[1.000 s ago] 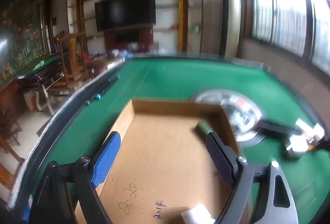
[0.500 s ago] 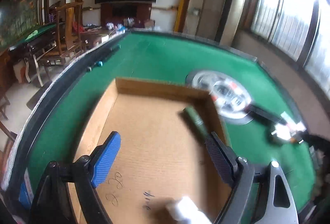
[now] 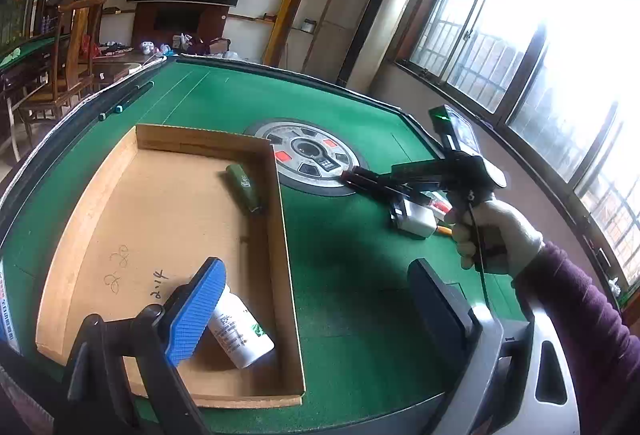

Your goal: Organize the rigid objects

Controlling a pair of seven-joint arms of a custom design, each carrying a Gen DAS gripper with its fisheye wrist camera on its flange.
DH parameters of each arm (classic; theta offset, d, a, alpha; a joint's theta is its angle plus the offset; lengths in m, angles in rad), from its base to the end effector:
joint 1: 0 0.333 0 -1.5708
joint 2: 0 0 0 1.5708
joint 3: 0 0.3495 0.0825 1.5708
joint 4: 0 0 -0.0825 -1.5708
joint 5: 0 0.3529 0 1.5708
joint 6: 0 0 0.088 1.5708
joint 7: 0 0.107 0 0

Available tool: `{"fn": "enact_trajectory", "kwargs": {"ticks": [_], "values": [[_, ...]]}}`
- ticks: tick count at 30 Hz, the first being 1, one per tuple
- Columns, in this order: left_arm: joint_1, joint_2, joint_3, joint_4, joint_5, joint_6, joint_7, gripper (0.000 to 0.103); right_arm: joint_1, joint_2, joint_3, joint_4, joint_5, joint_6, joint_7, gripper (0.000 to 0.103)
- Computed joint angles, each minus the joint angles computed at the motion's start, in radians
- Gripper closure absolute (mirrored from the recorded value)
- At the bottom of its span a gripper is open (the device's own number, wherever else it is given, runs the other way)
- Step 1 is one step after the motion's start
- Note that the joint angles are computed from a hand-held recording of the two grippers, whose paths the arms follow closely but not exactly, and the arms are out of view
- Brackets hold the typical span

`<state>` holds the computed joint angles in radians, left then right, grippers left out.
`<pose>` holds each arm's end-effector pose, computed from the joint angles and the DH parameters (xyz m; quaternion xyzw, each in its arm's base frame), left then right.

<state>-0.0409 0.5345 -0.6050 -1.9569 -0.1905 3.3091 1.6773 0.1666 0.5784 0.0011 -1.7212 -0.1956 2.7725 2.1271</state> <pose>0.5758 -0.3279 0.3958 -0.5176 0.7317 -0.4357 0.0823 0.6936 0.1258 0.3513 -0.6057 0.7587 -0.1462 0.1898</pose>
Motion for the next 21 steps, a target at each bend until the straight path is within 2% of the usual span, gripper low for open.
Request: {"fn": "enact_trajectory", "kwargs": {"ticks": [2,4,5,6,8,11,13,14,15,16,18,21], "values": [[0.000,0.002,0.002,0.005,0.000,-0.010,0.001,0.009,0.025,0.009,-0.014,0.018,-0.028,-0.036,-0.002,0.042],[0.002,0.010,0.001,0.015,-0.006,-0.023,-0.001,0.009,0.013,-0.013,0.007,-0.022,-0.011,-0.004,-0.004,0.053],[0.005,0.015,-0.003,0.021,-0.009,-0.029,0.001,0.009,-0.007,-0.023,0.033,-0.039,0.011,0.007,-0.025,0.064],[0.003,0.018,-0.001,0.026,-0.014,-0.036,0.002,0.009,-0.053,-0.036,0.090,-0.064,0.063,0.021,-0.073,0.073],[0.008,0.024,-0.010,0.031,-0.021,-0.046,0.011,0.009,-0.161,-0.045,0.224,-0.097,0.224,0.012,-0.201,0.079],[0.007,0.027,-0.016,0.034,-0.036,-0.053,0.022,0.009,-0.242,-0.060,0.335,-0.153,0.365,0.016,-0.324,0.079],[0.002,0.022,-0.013,0.030,-0.046,-0.057,0.029,0.009,-0.324,-0.063,0.442,-0.186,0.493,0.010,-0.447,0.079],[-0.006,0.019,-0.005,0.029,-0.051,-0.058,0.032,0.009,-0.337,-0.069,0.462,-0.200,0.528,0.011,-0.482,0.079],[-0.010,0.017,-0.002,0.029,-0.055,-0.059,0.035,0.009,-0.323,-0.084,0.450,-0.221,0.537,0.027,-0.489,0.079],[-0.011,0.017,-0.002,0.029,-0.059,-0.061,0.039,0.009,-0.283,-0.104,0.409,-0.239,0.519,0.046,-0.473,0.079],[-0.012,0.019,-0.005,0.031,-0.065,-0.068,0.048,0.009,-0.171,-0.142,0.292,-0.270,0.440,0.084,-0.416,0.079],[-0.023,0.019,-0.002,0.034,-0.078,-0.082,0.061,0.009,-0.139,-0.151,0.268,-0.279,0.446,0.108,-0.426,0.076]]}}
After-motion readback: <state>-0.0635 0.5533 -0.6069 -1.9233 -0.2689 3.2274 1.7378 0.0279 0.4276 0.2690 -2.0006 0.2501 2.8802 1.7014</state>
